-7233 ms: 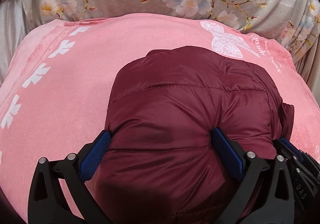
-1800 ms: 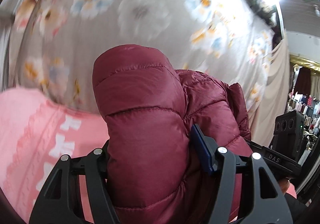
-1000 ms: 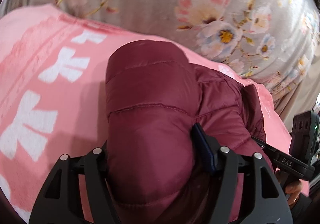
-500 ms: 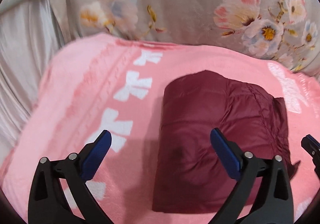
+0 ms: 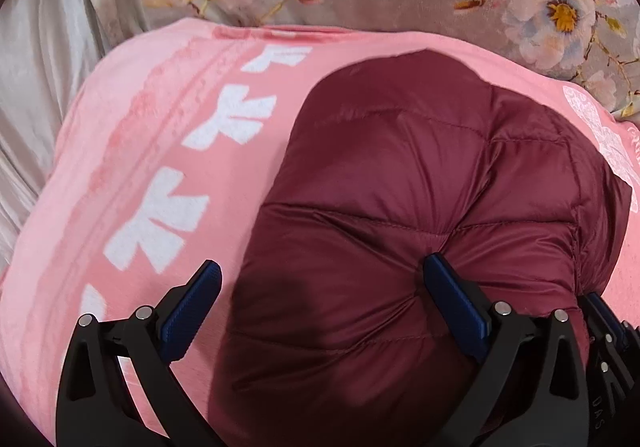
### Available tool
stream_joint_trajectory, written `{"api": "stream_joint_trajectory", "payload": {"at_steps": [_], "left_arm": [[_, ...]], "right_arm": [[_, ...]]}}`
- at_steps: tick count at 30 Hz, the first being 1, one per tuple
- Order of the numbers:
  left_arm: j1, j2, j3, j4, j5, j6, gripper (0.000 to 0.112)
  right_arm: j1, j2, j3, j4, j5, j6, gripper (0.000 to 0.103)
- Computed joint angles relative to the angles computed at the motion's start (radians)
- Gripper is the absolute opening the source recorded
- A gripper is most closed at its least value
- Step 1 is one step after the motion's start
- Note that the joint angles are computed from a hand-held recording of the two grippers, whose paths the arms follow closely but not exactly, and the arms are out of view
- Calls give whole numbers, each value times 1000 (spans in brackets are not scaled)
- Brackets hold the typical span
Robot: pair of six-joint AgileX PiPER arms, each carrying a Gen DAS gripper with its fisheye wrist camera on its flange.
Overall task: Fold large clothes
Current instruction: 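Lower the jacket bundle onto the pink blanket with both tools and press it flat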
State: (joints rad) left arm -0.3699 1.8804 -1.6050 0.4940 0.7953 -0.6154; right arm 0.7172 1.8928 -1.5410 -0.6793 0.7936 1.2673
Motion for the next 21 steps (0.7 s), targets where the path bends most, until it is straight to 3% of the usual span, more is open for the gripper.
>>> {"api": "stream_joint_trajectory", "payload": {"at_steps": [5, 13, 17, 19, 21], "left_arm": [[-11, -3, 72, 77, -74, -89, 98], [-5, -7, 135, 131, -160, -174, 98], [41, -46, 177, 15, -229, -101, 98], [83, -66, 154, -145, -197, 14, 98], [114, -96, 124, -182, -189, 23, 98]], "right_arm": [[19, 5, 42, -91, -27, 94, 10], [3, -9, 70, -83, -74, 106, 11], [6, -40, 95, -111, -86, 150, 10], [16, -68, 84, -142, -76, 143, 12], [22, -61, 7, -170, -15, 92, 12]]}}
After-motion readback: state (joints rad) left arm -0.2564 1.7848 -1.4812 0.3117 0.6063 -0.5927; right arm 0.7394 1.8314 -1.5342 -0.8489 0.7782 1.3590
